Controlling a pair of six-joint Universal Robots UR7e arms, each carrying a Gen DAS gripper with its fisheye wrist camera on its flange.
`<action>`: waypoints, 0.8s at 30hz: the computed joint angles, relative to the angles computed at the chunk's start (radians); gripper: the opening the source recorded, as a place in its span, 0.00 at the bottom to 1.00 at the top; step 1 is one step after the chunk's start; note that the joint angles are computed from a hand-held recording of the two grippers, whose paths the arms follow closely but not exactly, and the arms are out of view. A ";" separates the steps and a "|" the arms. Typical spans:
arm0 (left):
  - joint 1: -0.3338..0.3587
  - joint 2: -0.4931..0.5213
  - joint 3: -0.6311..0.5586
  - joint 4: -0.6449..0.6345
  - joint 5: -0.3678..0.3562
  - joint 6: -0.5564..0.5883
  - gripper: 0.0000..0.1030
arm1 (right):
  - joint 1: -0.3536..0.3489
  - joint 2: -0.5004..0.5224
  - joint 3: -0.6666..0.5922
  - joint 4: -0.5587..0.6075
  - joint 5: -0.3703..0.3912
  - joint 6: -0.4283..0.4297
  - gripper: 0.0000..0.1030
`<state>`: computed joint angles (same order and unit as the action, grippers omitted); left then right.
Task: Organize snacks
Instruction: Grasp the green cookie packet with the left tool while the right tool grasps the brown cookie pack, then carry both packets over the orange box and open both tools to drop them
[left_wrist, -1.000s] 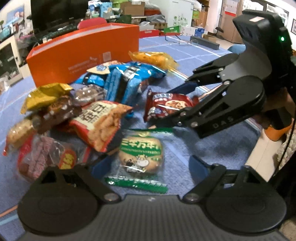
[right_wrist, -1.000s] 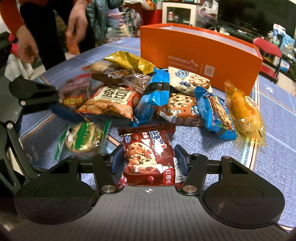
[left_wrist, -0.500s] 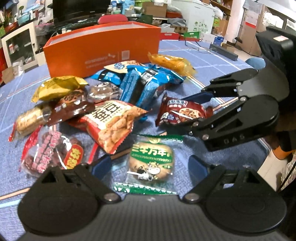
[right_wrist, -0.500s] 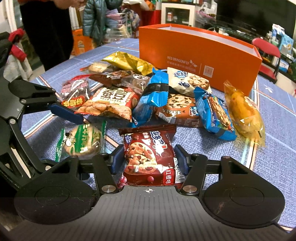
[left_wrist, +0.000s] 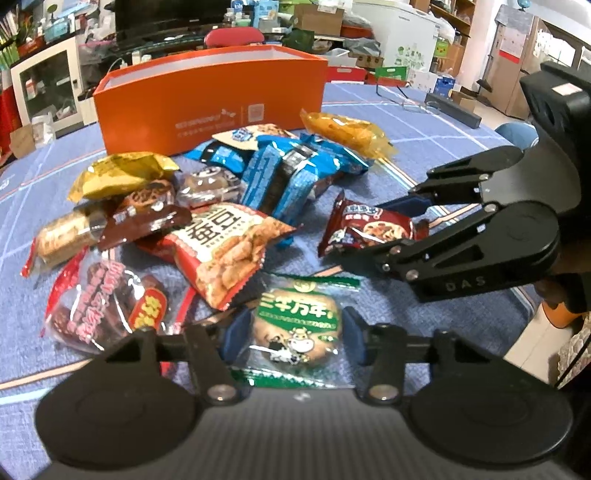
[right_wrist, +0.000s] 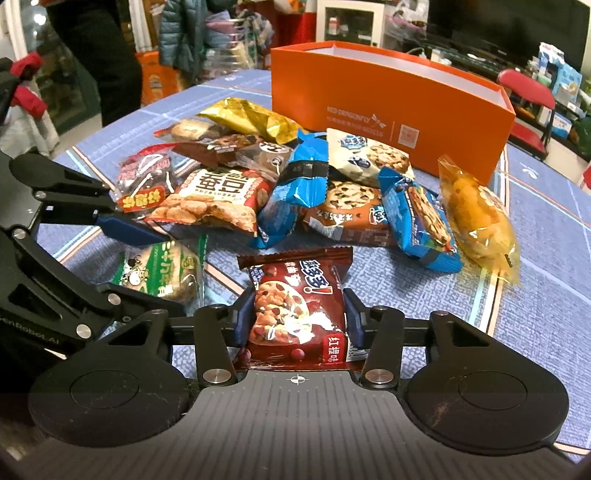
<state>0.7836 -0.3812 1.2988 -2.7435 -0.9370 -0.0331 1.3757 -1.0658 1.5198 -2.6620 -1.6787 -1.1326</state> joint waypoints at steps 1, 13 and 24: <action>-0.002 -0.001 0.002 0.005 -0.001 -0.010 0.46 | 0.000 -0.001 0.002 -0.003 -0.002 -0.002 0.33; -0.020 -0.008 0.023 -0.036 0.031 -0.067 0.45 | 0.006 -0.006 0.023 -0.043 -0.016 -0.040 0.32; -0.063 -0.037 0.066 -0.149 0.065 -0.038 0.45 | 0.006 -0.047 0.048 -0.112 0.032 -0.040 0.32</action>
<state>0.7206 -0.4178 1.3649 -2.8927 -0.8720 -0.0711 1.3817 -1.1123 1.5682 -2.7745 -1.6463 -1.1726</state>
